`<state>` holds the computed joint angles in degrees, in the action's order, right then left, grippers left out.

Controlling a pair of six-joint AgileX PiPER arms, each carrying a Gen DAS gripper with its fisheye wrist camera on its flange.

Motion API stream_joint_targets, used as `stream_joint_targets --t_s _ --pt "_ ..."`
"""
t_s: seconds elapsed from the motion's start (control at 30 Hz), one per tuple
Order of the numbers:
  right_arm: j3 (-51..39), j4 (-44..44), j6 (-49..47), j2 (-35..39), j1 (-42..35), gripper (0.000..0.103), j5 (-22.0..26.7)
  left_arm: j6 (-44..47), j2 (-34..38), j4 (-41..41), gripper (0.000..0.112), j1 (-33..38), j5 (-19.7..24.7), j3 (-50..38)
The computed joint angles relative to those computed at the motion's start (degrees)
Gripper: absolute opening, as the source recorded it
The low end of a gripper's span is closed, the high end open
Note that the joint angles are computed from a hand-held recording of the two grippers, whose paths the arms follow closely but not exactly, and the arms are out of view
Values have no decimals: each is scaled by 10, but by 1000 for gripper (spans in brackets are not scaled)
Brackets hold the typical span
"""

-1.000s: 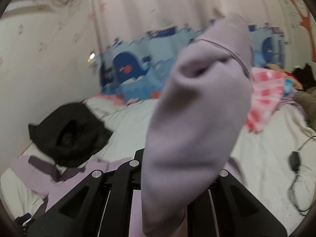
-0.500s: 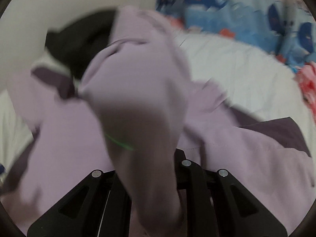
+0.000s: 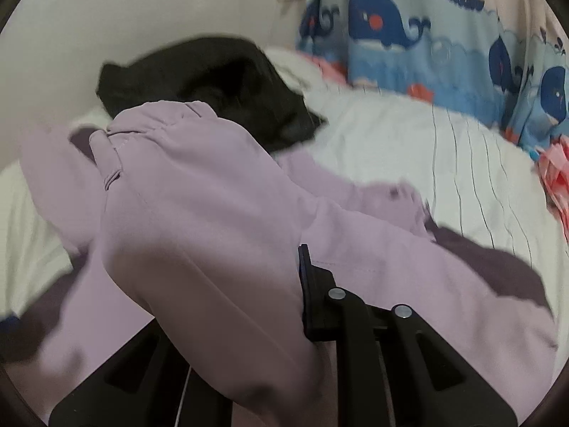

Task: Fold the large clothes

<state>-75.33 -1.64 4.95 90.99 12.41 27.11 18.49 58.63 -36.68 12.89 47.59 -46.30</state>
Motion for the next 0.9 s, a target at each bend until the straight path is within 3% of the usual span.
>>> stream_joint_targets --t_s 0.17,0.23,0.3,0.33,0.37,0.4,0.43,0.5,0.63,0.7,0.8,0.9 --pt "-87 15 40 82 38 12 31 14 -1 -29 96 39 10 2" --pt "-162 49 18 148 48 17 116 15 4 -33 96 50 15 1" --pt "-207 89 -32 197 50 46 183 14 10 -34 96 53 19 0" --pt "-197 125 -80 190 41 51 182 14 13 -34 96 53 21 0" --pt "-189 182 -133 181 27 64 189 16 14 -34 96 54 21 0" --pt "-189 240 -164 172 17 85 219 15 15 -34 96 54 21 -1" --pt "-185 297 -199 162 -2 91 250 15 14 -35 96 53 20 0" --pt "-144 377 -265 125 -37 93 275 12 13 -31 96 48 16 -1" --pt "12 502 -353 -60 -175 93 265 19 -11 -47 96 60 13 -1" --pt "59 492 -346 -135 -247 93 248 22 -8 -51 96 45 14 -26" --pt "96 445 -312 -190 -375 95 249 -36 34 37 96 -78 -21 -115" --pt "132 497 -351 -153 -484 95 290 -106 127 139 96 -198 -60 -215"
